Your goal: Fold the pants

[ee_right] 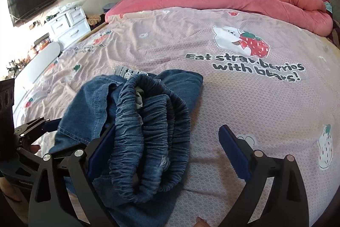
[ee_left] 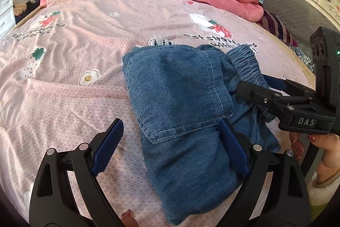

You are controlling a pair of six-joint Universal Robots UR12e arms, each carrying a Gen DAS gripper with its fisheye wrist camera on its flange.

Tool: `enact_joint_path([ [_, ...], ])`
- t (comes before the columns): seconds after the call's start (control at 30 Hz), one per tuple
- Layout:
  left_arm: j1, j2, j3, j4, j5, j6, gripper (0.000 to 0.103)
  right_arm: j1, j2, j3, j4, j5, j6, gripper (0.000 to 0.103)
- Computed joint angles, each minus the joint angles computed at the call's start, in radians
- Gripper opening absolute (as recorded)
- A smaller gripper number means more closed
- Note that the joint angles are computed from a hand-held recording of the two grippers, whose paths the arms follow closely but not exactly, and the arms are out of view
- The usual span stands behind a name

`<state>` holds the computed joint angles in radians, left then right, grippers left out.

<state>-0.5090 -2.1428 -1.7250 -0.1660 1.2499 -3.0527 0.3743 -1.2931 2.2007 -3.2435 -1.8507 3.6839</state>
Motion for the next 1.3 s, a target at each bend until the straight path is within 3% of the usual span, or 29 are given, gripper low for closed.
enact_joint_path([
  [0.33, 0.004, 0.033, -0.040, 0.063, 0.015, -0.017, 0.093, 0.032, -0.033, 0.038, -0.110, -0.069, 0.012, 0.098],
  [0.47, 0.005, 0.054, -0.066, 0.083, 0.025, -0.013, 0.094, 0.062, -0.046, 0.042, -0.109, -0.118, -0.001, 0.098],
  [0.57, 0.007, 0.073, -0.091, 0.100, 0.022, -0.018, 0.094, 0.079, -0.058, 0.051, -0.108, -0.109, 0.012, 0.098],
  [1.0, 0.010, 0.143, -0.242, 0.155, 0.044, -0.082, 0.094, 0.204, -0.072, 0.056, 0.026, -0.271, 0.062, 0.098],
  [1.2, 0.006, 0.158, -0.277, 0.161, 0.054, -0.080, 0.094, 0.232, -0.057, 0.075, 0.033, -0.292, 0.148, 0.098],
  [1.3, 0.002, 0.159, -0.281, 0.151, 0.068, -0.078, 0.094, 0.229, -0.056, 0.071, 0.050, -0.275, 0.140, 0.098],
])
